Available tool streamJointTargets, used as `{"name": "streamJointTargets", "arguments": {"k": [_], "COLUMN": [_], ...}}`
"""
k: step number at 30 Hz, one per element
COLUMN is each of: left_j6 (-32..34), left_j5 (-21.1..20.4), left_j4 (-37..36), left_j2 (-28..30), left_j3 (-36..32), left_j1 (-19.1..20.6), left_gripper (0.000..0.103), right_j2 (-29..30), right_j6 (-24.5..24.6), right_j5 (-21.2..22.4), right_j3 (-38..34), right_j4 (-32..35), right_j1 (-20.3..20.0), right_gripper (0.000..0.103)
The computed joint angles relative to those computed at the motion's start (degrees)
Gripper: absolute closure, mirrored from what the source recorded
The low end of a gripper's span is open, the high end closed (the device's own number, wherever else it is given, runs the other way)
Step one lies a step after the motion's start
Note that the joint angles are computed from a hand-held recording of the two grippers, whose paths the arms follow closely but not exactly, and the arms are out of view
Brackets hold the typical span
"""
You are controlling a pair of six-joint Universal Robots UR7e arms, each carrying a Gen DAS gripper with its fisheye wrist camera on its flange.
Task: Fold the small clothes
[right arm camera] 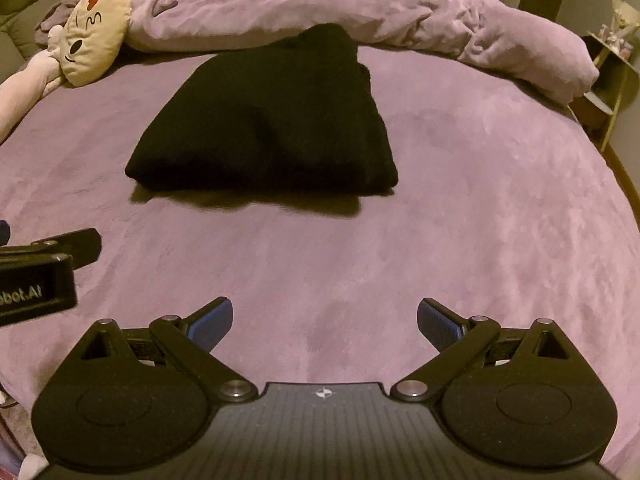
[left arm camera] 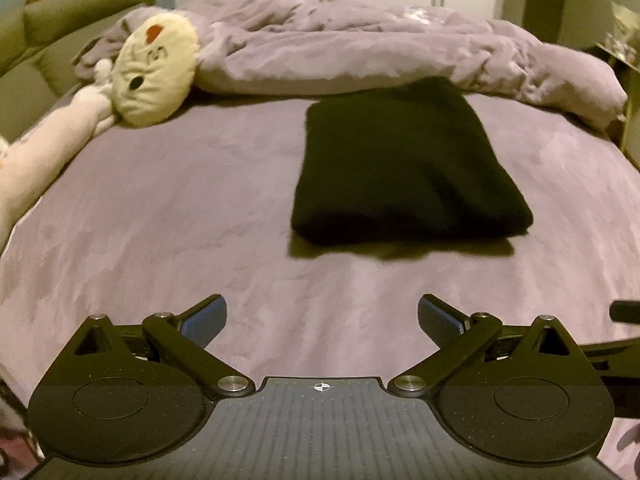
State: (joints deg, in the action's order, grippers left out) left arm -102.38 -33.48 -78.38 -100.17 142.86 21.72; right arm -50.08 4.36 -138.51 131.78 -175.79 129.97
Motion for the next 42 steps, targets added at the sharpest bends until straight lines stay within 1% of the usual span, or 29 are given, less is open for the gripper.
{"name": "streamJointTargets", "arguments": {"k": [2, 4, 8, 12, 16, 20, 28, 42], "left_j6": [2.96, 3.27, 6.41, 6.5, 7.23, 6.23, 6.71, 7.43], "left_j5": [0.33, 0.62, 0.36, -0.56, -1.36, -1.36, -1.37, -1.68], "left_j4": [-1.34, -1.2, -5.99, -6.79, -7.87, -6.6, -6.85, -7.86], "left_j2": [0.73, 1.33, -1.26, -1.24, -1.95, -1.26, -0.33, -0.18], "left_j3": [-0.34, -0.82, 0.07, -0.45, -0.6, -1.09, -1.39, -1.45], "left_j1": [0.62, 1.15, 2.66, 4.16, 5.38, 5.59, 5.7, 5.53], "left_gripper": [0.0, 0.0, 0.0, 0.0, 0.0, 0.0, 0.0, 0.0], "right_j2": [-0.01, -0.08, -0.02, 0.33, 0.53, 0.75, 0.82, 0.2], "right_j6": [-0.37, -0.6, -1.04, -1.16, -0.13, -0.23, -1.05, -0.44], "right_j5": [0.37, 0.63, 1.05, 0.7, 0.81, 0.85, 0.64, 0.46], "right_j3": [-0.25, -0.54, -1.14, -1.86, -2.59, -2.93, -2.96, -2.75], "right_j4": [-0.33, -0.24, 0.08, 0.81, 1.97, 1.79, 1.14, 1.04], "right_j1": [-0.18, -0.32, -0.45, -0.61, -0.83, -0.97, -1.03, -1.03], "right_gripper": [0.004, 0.004, 0.004, 0.004, 0.004, 0.004, 0.004, 0.004]}}
